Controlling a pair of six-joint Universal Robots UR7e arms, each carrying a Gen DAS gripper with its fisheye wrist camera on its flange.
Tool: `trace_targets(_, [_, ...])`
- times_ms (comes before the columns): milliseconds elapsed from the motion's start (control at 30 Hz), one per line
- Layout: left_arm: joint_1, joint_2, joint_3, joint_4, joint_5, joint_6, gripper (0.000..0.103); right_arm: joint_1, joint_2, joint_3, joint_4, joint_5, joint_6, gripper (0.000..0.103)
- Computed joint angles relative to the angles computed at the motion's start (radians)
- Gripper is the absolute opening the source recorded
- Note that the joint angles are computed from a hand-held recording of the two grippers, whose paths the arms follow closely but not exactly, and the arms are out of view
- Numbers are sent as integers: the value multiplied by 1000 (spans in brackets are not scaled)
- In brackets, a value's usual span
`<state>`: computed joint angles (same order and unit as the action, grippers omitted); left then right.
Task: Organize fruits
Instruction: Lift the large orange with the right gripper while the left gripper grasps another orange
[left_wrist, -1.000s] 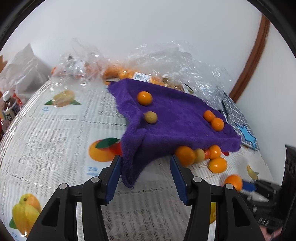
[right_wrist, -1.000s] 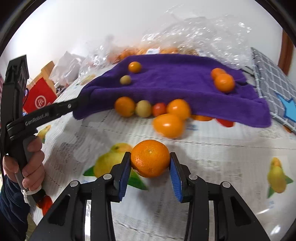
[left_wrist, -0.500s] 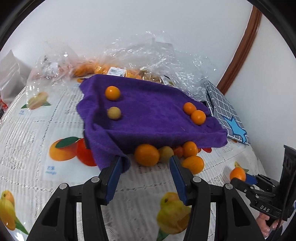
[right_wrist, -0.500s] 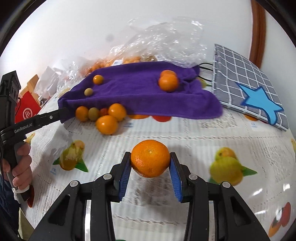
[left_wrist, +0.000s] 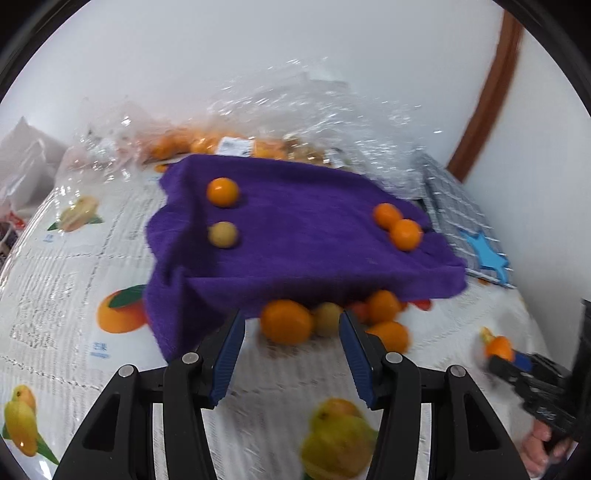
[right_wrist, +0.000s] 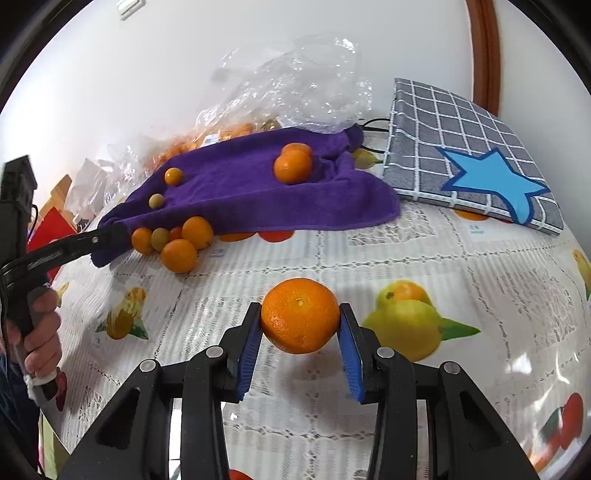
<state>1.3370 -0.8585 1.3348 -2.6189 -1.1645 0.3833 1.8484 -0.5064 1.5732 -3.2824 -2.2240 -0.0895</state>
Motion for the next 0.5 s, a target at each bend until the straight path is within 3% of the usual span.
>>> trace_targets(67, [-2, 23, -23, 11, 46, 19, 51, -2, -9, 14, -17, -6, 0, 40])
trace_targets(300, [5, 47, -42, 23, 25, 49, 50, -13, -35, 51, -38, -33, 27, 40])
trace_targets(400, [10, 54, -59, 53, 8, 32, 35, -8, -36, 54, -44, -48, 30, 40])
trace_targets(500, [20, 50, -66, 65, -32, 10, 35, -3, -34, 52, -44, -59, 31, 40])
